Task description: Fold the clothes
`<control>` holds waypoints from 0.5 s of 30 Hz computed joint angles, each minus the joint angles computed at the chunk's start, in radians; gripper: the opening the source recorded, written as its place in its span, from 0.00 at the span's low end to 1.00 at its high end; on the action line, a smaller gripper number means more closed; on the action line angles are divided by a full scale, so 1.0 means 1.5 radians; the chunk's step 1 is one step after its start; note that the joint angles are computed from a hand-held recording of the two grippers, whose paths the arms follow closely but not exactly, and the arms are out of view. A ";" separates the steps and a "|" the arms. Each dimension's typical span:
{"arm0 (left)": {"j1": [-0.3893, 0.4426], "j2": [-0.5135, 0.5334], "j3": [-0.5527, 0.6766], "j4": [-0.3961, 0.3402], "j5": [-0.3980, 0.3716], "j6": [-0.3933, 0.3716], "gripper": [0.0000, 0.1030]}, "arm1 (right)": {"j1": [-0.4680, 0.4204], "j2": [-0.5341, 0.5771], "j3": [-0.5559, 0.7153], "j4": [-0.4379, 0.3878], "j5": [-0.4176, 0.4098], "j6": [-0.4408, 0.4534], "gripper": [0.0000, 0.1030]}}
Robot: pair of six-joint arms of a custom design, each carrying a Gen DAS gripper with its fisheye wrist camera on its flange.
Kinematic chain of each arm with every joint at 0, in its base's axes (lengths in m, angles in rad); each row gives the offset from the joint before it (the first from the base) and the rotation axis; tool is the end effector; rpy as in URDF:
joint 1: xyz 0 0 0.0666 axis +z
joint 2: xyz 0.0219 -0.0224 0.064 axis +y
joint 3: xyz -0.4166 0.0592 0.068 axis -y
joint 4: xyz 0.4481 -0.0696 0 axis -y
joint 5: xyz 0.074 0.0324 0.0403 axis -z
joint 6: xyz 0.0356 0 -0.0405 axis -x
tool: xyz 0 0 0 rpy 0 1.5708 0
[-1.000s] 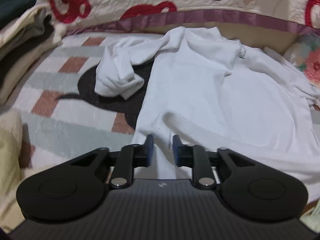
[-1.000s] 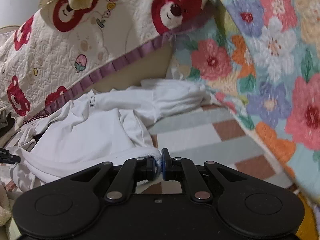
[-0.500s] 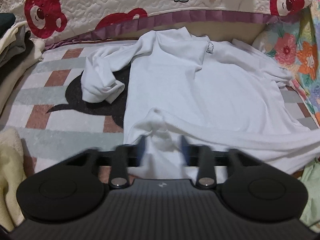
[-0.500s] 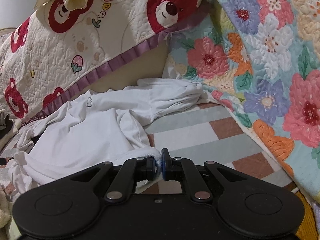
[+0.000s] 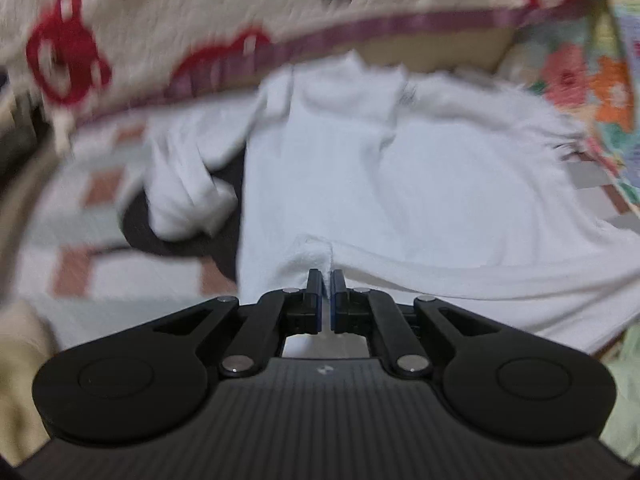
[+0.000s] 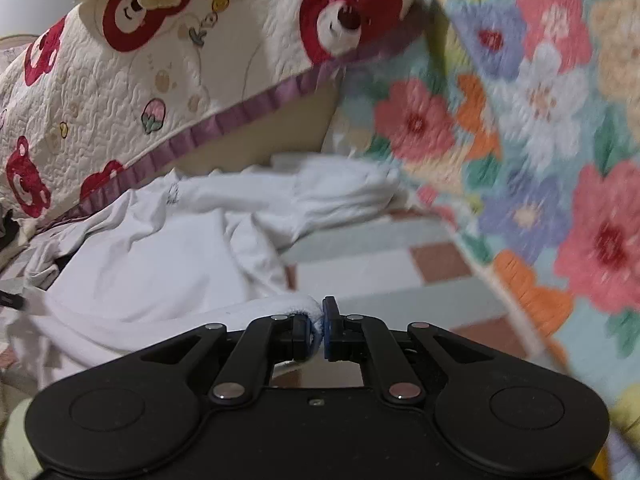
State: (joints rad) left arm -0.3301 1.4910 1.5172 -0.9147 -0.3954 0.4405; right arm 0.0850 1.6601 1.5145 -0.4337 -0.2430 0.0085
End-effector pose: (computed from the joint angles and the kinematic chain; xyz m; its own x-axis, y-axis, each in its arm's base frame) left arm 0.5451 -0.1727 0.4800 -0.6937 -0.1783 -0.6978 -0.2503 0.9682 0.0015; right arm 0.6578 0.0642 0.4149 -0.5430 -0.0546 -0.8379 -0.2877 0.9496 0.1246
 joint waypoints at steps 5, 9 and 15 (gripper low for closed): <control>-0.032 -0.149 -0.087 -0.007 -0.075 0.105 0.03 | -0.043 -0.002 -0.003 0.038 -0.044 -0.220 0.05; -0.041 -0.201 -0.148 -0.053 -0.061 0.187 0.03 | -0.031 -0.002 -0.027 -0.002 -0.039 -0.175 0.05; -0.027 -0.201 -0.189 -0.035 -0.002 0.261 0.03 | -0.019 -0.010 -0.048 -0.016 -0.039 -0.098 0.07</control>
